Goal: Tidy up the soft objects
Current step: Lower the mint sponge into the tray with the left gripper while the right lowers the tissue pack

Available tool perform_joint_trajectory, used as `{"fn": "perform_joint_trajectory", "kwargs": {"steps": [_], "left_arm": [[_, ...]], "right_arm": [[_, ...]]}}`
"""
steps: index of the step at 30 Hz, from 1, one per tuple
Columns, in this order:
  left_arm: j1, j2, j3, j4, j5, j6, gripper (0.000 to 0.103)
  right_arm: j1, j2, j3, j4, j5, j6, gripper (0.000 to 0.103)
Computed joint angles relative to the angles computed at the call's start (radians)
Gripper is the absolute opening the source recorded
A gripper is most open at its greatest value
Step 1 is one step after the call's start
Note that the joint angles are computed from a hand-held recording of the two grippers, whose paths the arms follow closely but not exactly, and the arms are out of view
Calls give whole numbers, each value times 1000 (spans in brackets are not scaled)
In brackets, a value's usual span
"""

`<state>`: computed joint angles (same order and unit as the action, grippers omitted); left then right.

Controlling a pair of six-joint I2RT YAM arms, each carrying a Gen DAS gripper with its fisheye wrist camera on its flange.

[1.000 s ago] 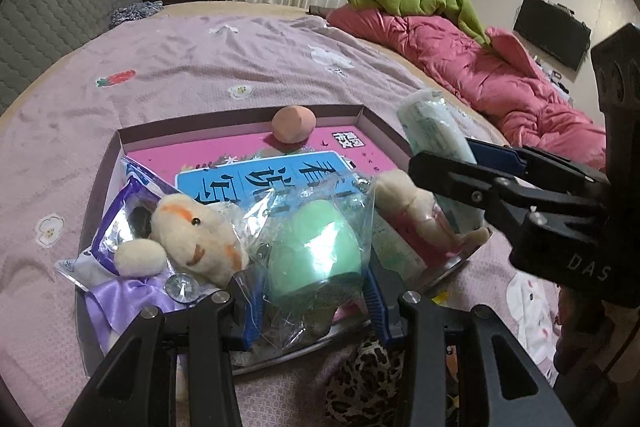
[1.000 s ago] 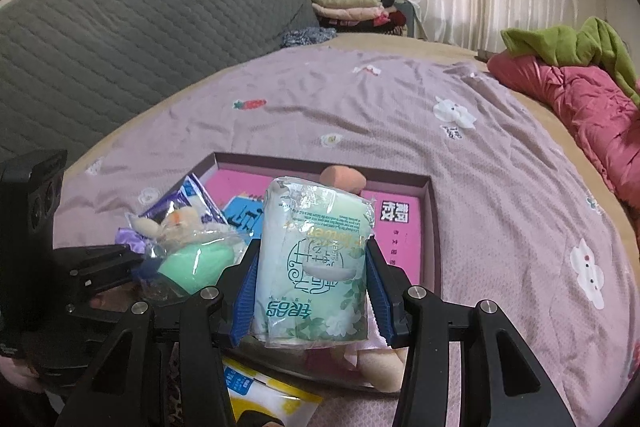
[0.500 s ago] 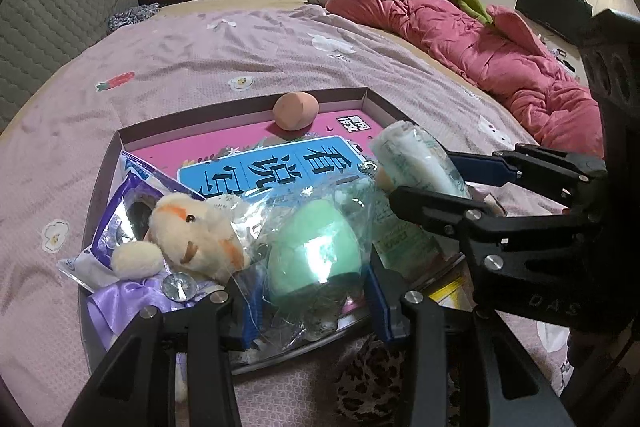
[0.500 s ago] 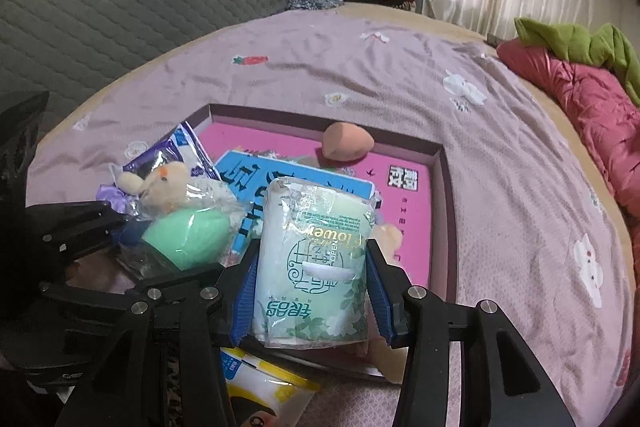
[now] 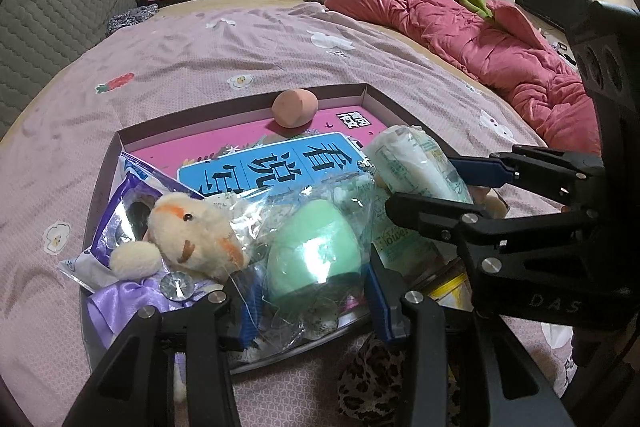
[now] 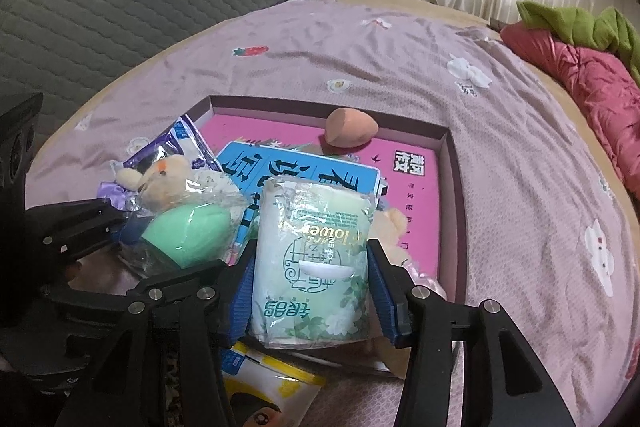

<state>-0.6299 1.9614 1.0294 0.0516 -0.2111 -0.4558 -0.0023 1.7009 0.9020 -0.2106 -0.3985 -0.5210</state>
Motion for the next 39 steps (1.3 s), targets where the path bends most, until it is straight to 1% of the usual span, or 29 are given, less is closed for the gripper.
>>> {"fn": "perform_joint_trajectory", "kwargs": {"steps": [6, 11, 17, 23, 30, 39], "left_arm": [[-5, 5, 8, -12, -13, 1, 45], [-7, 7, 11, -18, -16, 3, 45], [-10, 8, 13, -22, -18, 4, 47], [-13, 6, 8, -24, -23, 11, 48], [-13, -3, 2, -22, -16, 13, 52], [10, -24, -23, 1, 18, -7, 56]], "right_arm": [[-15, 6, 12, -21, -38, 17, 59], [-21, 0, 13, -18, -53, 31, 59], [-43, -10, 16, -17, -96, 46, 59], [-54, -23, 13, -10, -106, 60, 59], [-65, -24, 14, -9, -110, 71, 59], [-71, -23, 16, -2, -111, 73, 60]]}}
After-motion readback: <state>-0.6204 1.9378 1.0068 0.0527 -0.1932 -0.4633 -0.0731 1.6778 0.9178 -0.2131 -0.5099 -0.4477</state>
